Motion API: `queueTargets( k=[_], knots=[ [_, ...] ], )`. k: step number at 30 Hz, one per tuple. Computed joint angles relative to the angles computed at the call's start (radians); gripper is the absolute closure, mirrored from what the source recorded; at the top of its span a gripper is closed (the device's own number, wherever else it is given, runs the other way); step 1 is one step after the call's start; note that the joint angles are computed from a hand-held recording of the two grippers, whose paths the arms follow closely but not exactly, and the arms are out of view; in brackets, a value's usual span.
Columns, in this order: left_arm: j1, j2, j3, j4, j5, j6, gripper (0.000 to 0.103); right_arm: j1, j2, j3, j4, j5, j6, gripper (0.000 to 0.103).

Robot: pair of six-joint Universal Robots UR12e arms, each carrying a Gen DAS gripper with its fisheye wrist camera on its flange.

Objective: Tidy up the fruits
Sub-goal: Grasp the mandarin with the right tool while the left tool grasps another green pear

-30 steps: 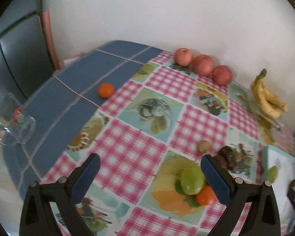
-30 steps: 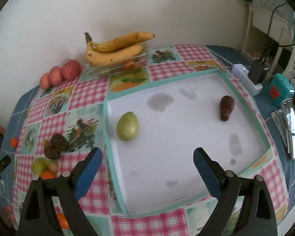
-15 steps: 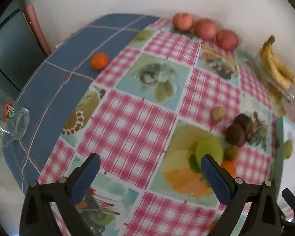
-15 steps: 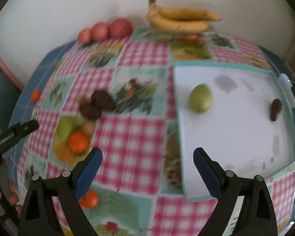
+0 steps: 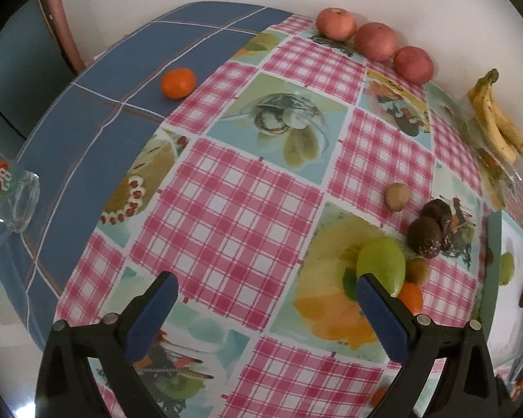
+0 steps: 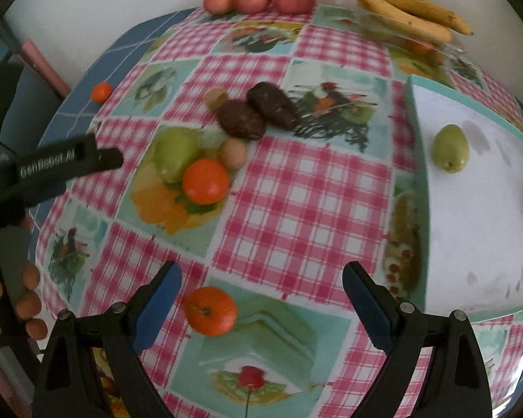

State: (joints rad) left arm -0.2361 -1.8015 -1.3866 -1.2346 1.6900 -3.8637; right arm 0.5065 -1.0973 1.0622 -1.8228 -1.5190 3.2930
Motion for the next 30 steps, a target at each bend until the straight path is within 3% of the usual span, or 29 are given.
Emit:
queueTargets(
  k=[8, 17, 19, 30],
  knots=[
    [0.001, -0.004, 0.003, 0.005, -0.017, 0.017, 0.000, 0.014, 0.009, -0.014, 0.057, 0.007, -0.048, 0.009],
    [0.003, -0.006, 0.001, 0.010, -0.024, 0.034, 0.000, 0.035, 0.034, -0.034, 0.121, -0.058, -0.075, 0.012],
    [0.003, -0.008, 0.003, 0.009, -0.024, 0.039, 0.000, 0.039, 0.036, -0.034, 0.119, -0.056, -0.077, 0.024],
    [0.000, -0.015, 0.007, 0.021, -0.035, 0.059, 0.000, 0.058, 0.029, -0.023, 0.087, -0.072, -0.072, 0.056]
  ],
)
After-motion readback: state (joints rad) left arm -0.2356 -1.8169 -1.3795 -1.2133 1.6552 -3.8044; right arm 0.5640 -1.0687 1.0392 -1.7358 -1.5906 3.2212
